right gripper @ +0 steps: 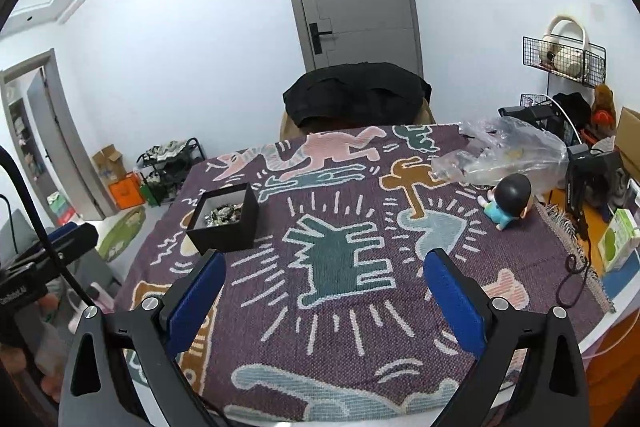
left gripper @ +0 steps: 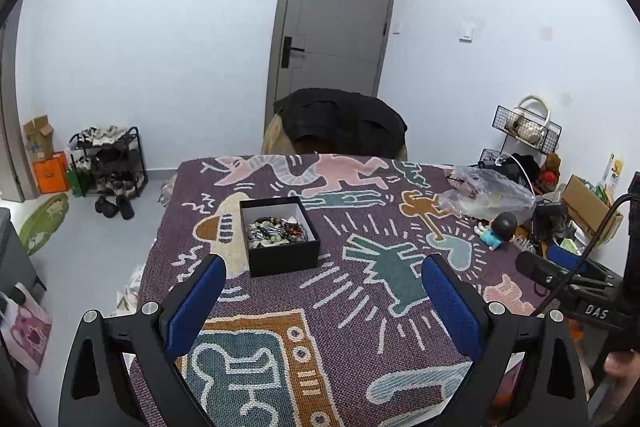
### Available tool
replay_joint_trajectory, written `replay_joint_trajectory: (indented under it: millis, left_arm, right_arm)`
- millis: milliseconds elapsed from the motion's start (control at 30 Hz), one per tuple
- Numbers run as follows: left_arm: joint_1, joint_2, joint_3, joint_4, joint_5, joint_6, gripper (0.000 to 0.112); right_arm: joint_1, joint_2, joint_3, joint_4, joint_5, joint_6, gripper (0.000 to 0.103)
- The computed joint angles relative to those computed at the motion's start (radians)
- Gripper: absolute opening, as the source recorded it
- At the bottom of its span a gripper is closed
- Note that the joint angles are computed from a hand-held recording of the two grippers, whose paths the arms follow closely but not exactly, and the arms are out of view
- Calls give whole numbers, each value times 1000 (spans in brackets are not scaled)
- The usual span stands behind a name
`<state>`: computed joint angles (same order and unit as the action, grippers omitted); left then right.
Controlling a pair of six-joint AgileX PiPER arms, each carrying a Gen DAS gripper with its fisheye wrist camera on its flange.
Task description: Organize jewelry
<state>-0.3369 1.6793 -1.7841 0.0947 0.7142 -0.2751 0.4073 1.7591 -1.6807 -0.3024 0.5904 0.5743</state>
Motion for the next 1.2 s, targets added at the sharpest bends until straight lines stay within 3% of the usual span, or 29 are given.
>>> replay_joint_trajectory:
  millis: [1200]
  left_arm:
    - [0,5,-29,-14,28,20,99]
  right_arm:
    - [-11,-2,-5,-21,1,36,100]
